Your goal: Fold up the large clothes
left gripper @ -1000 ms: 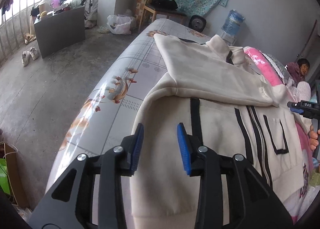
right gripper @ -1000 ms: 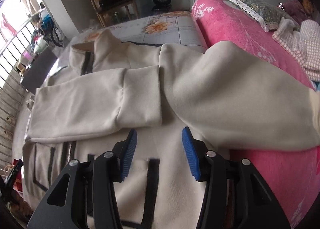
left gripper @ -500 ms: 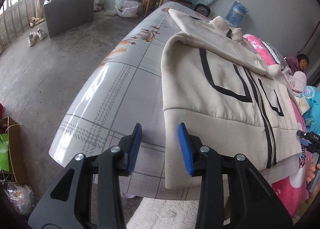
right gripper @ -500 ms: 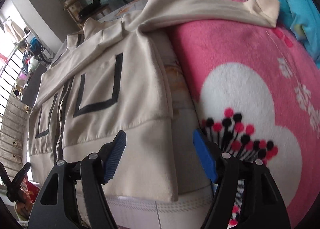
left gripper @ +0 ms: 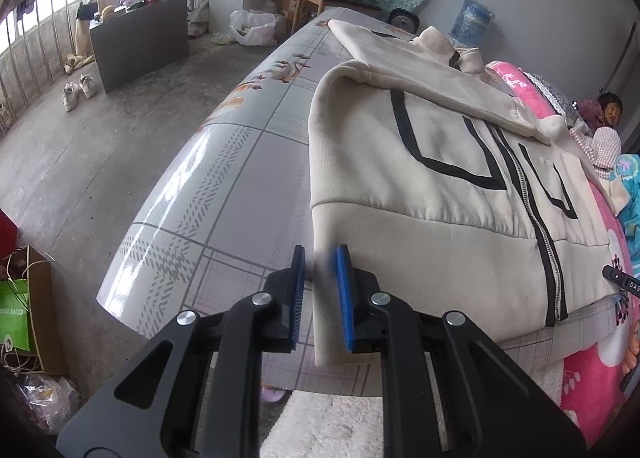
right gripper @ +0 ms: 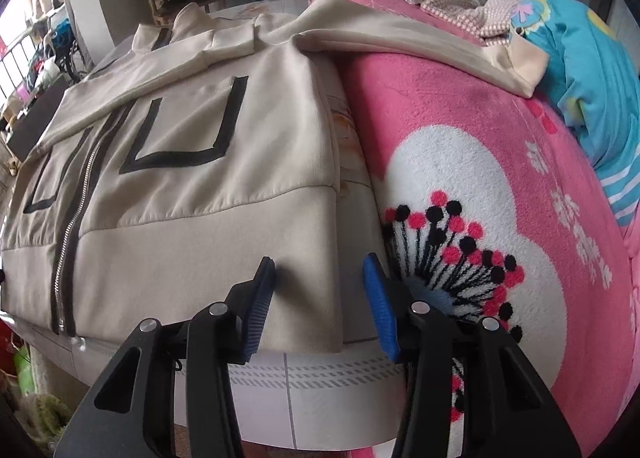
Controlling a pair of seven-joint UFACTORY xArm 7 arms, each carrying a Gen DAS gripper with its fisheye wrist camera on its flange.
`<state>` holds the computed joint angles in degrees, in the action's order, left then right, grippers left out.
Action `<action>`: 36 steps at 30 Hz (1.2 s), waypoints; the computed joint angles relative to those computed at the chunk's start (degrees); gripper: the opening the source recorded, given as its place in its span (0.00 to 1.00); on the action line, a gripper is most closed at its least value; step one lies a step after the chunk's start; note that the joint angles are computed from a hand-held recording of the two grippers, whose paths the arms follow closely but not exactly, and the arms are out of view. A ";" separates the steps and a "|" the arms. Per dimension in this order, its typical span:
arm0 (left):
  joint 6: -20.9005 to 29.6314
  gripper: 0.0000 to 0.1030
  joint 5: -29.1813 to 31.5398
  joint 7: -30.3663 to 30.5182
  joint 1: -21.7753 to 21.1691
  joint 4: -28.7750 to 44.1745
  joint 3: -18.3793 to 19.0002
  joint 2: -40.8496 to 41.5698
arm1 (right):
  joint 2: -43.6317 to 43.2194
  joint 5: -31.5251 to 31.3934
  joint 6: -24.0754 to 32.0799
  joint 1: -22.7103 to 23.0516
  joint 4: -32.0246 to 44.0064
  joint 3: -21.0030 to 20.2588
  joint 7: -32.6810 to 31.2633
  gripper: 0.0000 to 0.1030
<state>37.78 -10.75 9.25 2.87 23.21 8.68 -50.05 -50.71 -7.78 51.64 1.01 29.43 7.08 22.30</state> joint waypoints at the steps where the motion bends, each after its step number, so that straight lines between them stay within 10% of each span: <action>1: -0.07 0.08 0.12 -0.08 -0.02 0.05 -0.34 0.15 | 0.39 0.71 -0.30 0.39 0.29 -0.52 -0.09 0.18; 8: 1.20 0.03 3.20 2.99 -0.24 1.63 -0.78 -3.17 | -3.84 3.66 -1.13 1.90 1.90 -1.82 -0.36 0.06; 20: 22.91 0.04 6.11 9.03 7.37 9.17 5.54 -4.91 | -19.97 13.60 17.78 4.79 -0.49 -4.81 0.64 0.08; 25: 23.48 0.18 4.27 9.39 10.13 11.99 8.21 -2.16 | -20.94 12.91 19.18 1.46 0.09 -5.87 1.20 0.31; 36: 3.05 0.72 -3.65 6.89 -1.58 20.49 -1.50 14.89 | 7.65 8.23 -6.49 4.24 7.87 1.90 -3.43 0.81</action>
